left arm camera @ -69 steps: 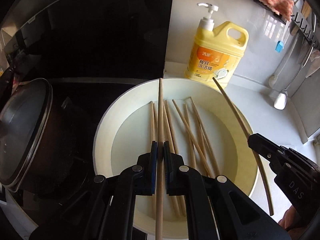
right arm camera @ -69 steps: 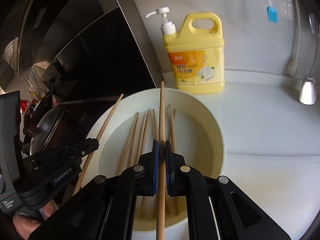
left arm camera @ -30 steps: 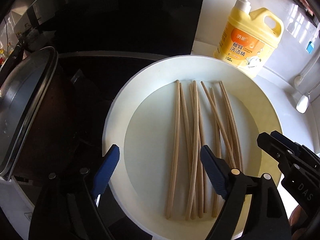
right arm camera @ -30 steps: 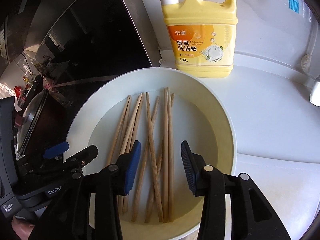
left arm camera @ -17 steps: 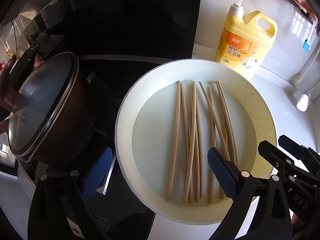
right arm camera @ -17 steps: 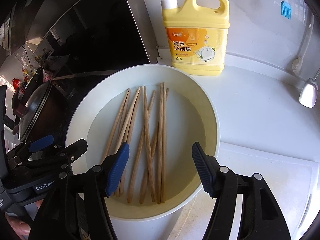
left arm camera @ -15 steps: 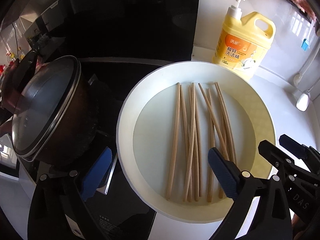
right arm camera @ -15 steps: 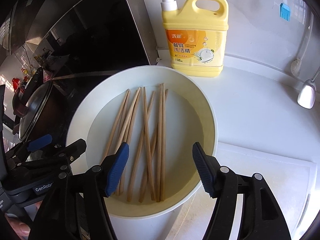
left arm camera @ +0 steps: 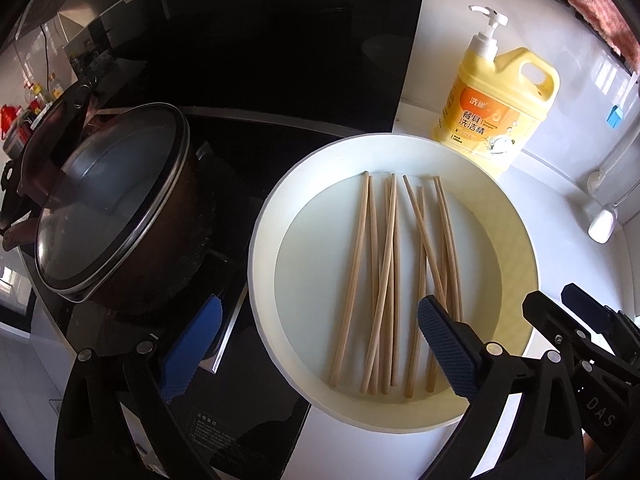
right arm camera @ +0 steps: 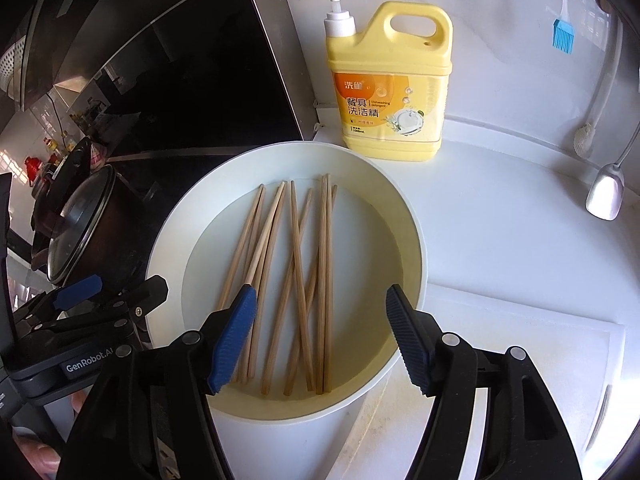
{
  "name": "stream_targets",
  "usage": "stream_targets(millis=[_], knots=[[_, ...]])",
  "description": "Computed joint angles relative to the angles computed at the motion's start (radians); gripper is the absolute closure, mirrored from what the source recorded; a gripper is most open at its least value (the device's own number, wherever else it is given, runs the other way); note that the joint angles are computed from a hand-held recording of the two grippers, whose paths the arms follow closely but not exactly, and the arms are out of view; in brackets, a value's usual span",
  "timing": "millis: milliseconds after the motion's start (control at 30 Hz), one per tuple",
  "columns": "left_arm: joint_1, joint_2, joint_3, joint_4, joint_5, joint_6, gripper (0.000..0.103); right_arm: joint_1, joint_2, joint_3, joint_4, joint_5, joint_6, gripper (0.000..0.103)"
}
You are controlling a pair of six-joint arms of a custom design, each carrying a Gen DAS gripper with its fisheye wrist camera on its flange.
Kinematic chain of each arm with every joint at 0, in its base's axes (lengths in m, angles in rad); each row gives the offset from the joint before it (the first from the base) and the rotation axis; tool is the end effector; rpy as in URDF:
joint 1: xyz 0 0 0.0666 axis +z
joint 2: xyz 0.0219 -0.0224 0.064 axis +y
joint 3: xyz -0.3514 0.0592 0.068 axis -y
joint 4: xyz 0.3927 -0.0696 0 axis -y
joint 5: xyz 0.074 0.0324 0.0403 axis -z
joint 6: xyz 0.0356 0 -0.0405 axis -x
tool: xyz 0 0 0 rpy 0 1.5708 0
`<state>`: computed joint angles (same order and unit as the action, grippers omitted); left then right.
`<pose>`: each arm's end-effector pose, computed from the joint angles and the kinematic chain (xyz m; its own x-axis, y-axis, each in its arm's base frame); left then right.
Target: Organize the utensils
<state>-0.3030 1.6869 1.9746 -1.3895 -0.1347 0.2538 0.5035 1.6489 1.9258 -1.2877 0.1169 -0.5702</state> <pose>0.5319 -0.1617 0.4856 -0.8838 0.0156 -0.4676 0.0164 0.9999 0.0025 0.4864 0.2627 0.4902 -0.8541 0.1416 -0.5005 0.0429 0.9781 0.2035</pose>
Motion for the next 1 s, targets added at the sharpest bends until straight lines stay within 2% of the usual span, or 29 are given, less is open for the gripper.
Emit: stream_targets(millis=[800,1000], knots=[[-0.016,-0.01,0.003,-0.004,-0.063,0.006,0.006,0.001,0.002,0.011,-0.017,0.0,-0.014,0.039],[-0.018,0.004,0.023,-0.034,-0.064,0.005,0.006,0.001,0.004,0.013,-0.016,-0.01,-0.016,0.039]])
